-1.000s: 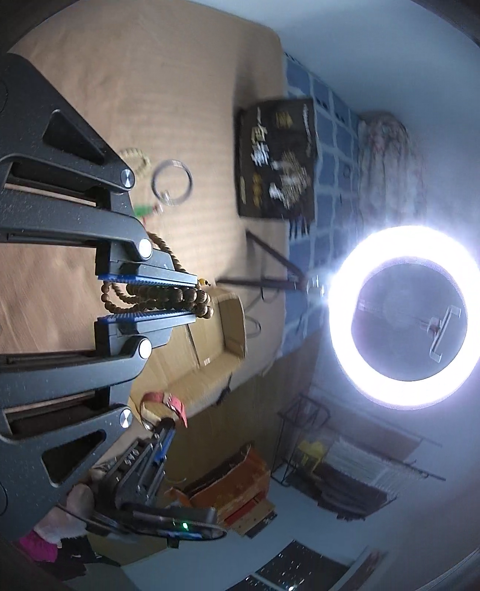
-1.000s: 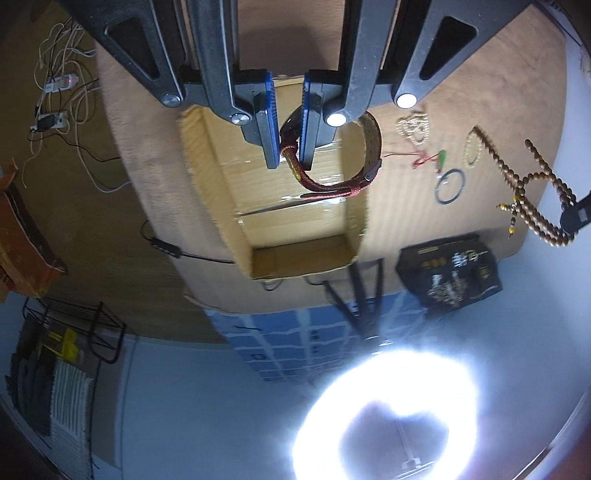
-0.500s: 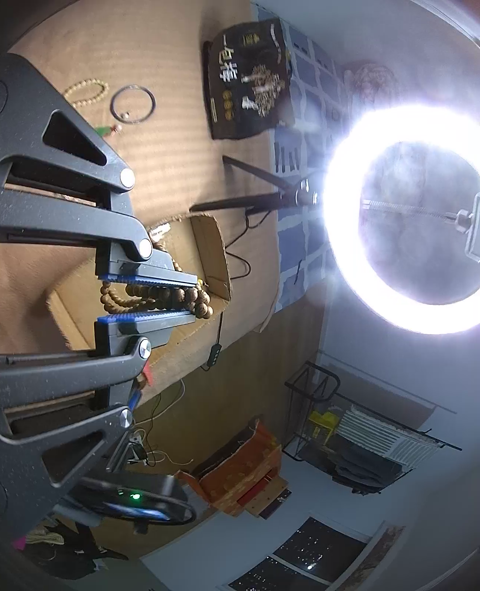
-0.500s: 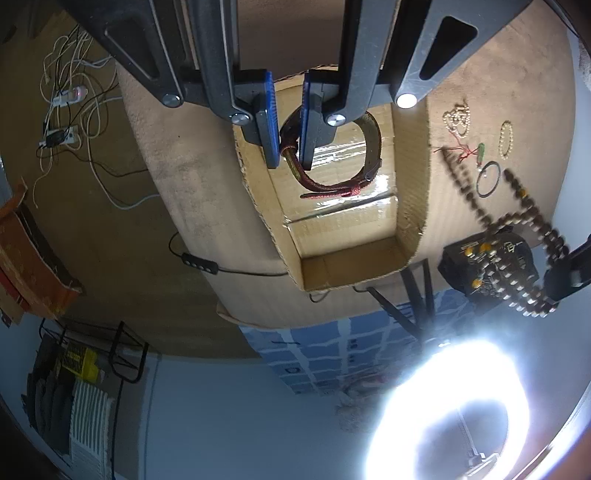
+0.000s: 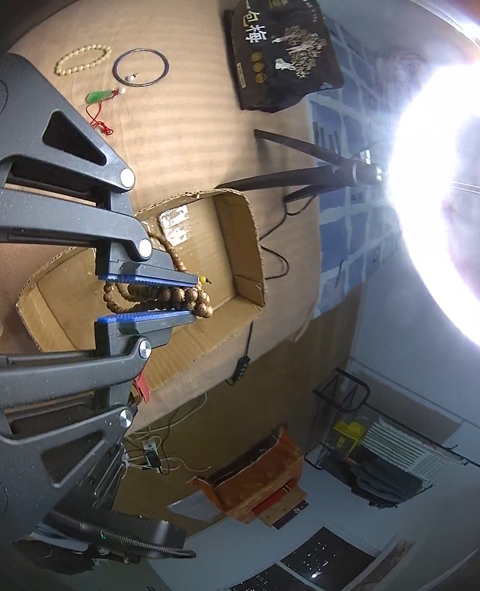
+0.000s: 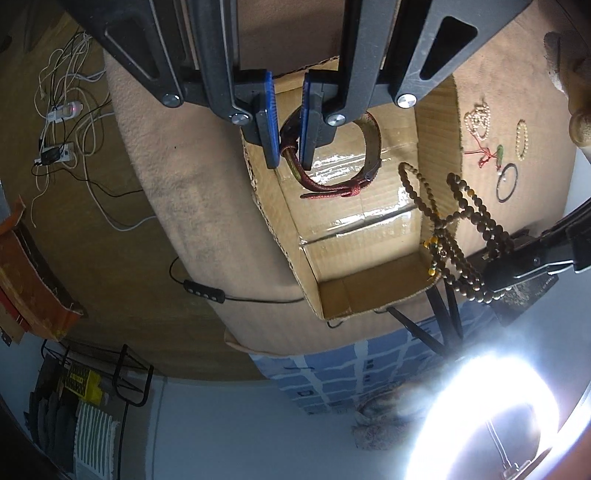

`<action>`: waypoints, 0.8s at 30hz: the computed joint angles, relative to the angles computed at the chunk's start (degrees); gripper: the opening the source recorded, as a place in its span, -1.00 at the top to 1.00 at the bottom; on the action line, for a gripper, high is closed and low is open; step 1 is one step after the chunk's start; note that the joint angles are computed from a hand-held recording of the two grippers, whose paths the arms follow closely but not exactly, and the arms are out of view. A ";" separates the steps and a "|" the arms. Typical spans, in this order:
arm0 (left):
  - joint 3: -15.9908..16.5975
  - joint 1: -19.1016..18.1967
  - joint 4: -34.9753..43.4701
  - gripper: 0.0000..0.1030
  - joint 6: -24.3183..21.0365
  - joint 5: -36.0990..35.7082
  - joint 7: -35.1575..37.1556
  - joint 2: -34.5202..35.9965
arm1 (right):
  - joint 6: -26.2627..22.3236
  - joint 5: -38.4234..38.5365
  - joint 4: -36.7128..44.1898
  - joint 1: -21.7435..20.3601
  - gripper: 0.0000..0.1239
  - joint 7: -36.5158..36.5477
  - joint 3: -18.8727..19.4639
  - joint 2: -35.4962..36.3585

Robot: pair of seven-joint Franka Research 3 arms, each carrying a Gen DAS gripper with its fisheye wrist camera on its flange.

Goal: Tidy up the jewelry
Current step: 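Lift the bead strand and watch and carry both over the cardboard box, then open the left tool dropping the beads while the right tool releases the watch into the box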

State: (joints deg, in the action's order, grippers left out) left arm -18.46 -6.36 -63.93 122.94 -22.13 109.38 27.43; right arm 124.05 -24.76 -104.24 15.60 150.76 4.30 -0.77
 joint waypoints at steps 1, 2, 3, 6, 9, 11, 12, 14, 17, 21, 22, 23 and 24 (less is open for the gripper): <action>0.15 -0.13 0.11 0.80 0.02 0.31 -0.14 0.24 | 0.03 0.22 -0.13 -0.04 0.87 0.05 -0.05 -0.01; 0.29 -0.24 0.52 0.80 -0.33 0.68 -0.38 0.64 | 0.12 0.42 -0.27 -0.08 0.87 0.11 -0.09 -0.01; 0.30 -0.25 1.01 0.80 -0.67 0.85 -0.52 1.03 | 0.25 0.56 -0.25 -0.14 0.87 0.00 -0.14 0.10; 0.31 -0.31 2.98 0.80 -2.30 1.42 -0.91 2.29 | 0.52 0.85 -0.24 -0.08 0.85 -0.25 -0.12 0.27; 0.16 -0.14 2.98 0.80 -2.28 1.62 -0.19 2.27 | 1.07 1.10 -0.03 0.05 0.72 -0.58 -0.10 0.56; 0.24 -0.22 3.75 0.68 -3.18 2.00 -0.25 2.65 | 1.42 0.44 0.04 0.22 0.49 -0.49 -0.05 0.55; 0.22 -0.23 3.94 0.56 -3.42 2.03 -0.24 2.75 | 1.45 -0.31 0.13 0.34 0.37 -0.24 0.02 0.50; 0.31 -0.23 3.63 0.17 -3.23 2.14 -0.41 2.48 | 1.14 -1.39 0.44 0.53 0.12 0.15 0.13 0.45; 0.29 0.08 2.61 0.17 -2.73 1.96 0.18 1.66 | 0.99 -3.02 0.61 0.72 -0.11 1.22 0.27 0.18; 0.51 0.64 1.39 0.17 -2.08 1.50 0.16 0.70 | 0.68 -3.50 0.77 0.81 -0.15 1.63 0.38 0.06; 0.59 0.83 1.14 0.17 -1.99 1.37 0.09 0.49 | 0.52 -3.68 0.85 0.85 -0.16 1.80 0.43 0.07; 0.74 1.10 0.76 0.17 -1.83 1.28 0.07 0.17 | 0.47 -3.83 0.89 0.86 -0.16 1.92 0.44 0.09; 0.89 1.30 0.54 0.17 -1.75 1.31 0.09 -0.05 | 0.42 -4.07 0.94 0.91 -0.17 2.18 0.48 0.08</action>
